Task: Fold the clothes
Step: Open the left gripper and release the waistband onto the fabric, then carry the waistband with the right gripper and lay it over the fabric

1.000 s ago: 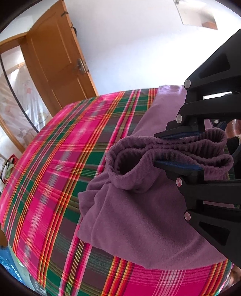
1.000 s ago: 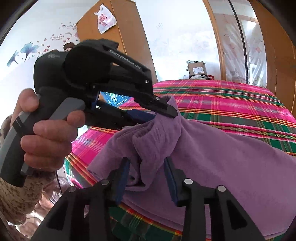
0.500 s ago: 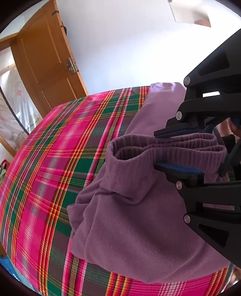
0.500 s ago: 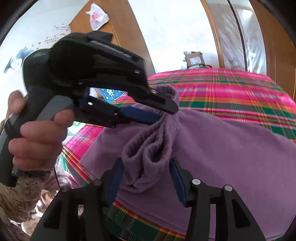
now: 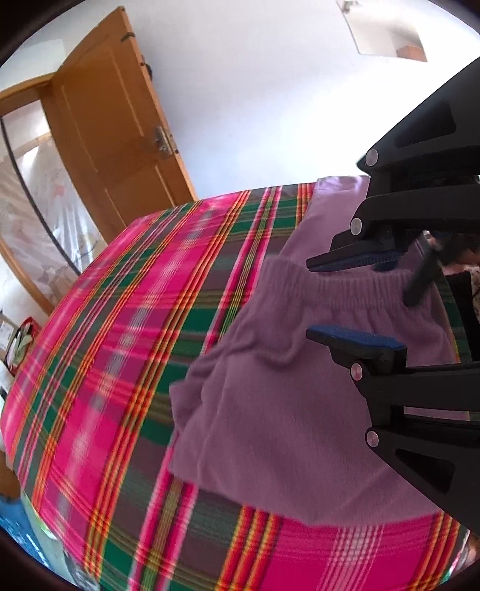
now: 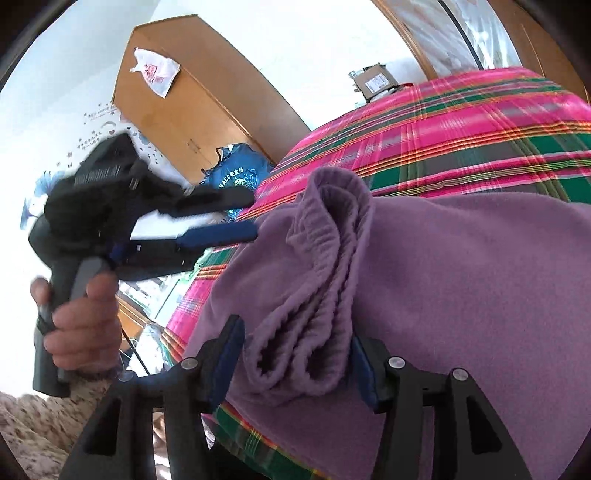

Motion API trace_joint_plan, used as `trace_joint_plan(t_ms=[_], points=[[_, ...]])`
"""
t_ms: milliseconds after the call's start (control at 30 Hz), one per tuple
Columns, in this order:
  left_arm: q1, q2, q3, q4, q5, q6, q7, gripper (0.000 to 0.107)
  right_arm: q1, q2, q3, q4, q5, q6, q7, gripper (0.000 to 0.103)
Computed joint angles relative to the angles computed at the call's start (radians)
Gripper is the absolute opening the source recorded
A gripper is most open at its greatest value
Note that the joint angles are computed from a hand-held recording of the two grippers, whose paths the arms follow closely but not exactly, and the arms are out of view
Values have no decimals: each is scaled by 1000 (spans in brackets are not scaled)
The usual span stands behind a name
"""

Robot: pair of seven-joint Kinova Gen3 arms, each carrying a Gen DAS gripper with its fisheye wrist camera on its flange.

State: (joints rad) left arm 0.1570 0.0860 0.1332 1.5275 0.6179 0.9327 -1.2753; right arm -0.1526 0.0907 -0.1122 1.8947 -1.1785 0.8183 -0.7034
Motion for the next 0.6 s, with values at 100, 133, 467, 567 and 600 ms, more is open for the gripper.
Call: trace_joint_plan(t_ms=[100, 133, 467, 567, 600], points=[[-19, -42, -20, 61, 20, -20, -2, 31, 13, 34, 5, -41, -1, 41, -19, 55], [-26, -64, -29, 88, 28, -30, -5, 31, 19, 54, 5, -62, 0, 64, -38, 55], [-62, -196, -100, 241, -2, -68, 20, 31, 25, 137, -41, -178, 83, 48, -254, 46], [-66, -208, -111, 265, 1, -68, 19, 31, 23, 133, -51, -179, 100, 19, -294, 24], [-68, -211, -112, 271, -4, -68, 24, 31, 27, 131, -55, -176, 91, 15, -290, 22]])
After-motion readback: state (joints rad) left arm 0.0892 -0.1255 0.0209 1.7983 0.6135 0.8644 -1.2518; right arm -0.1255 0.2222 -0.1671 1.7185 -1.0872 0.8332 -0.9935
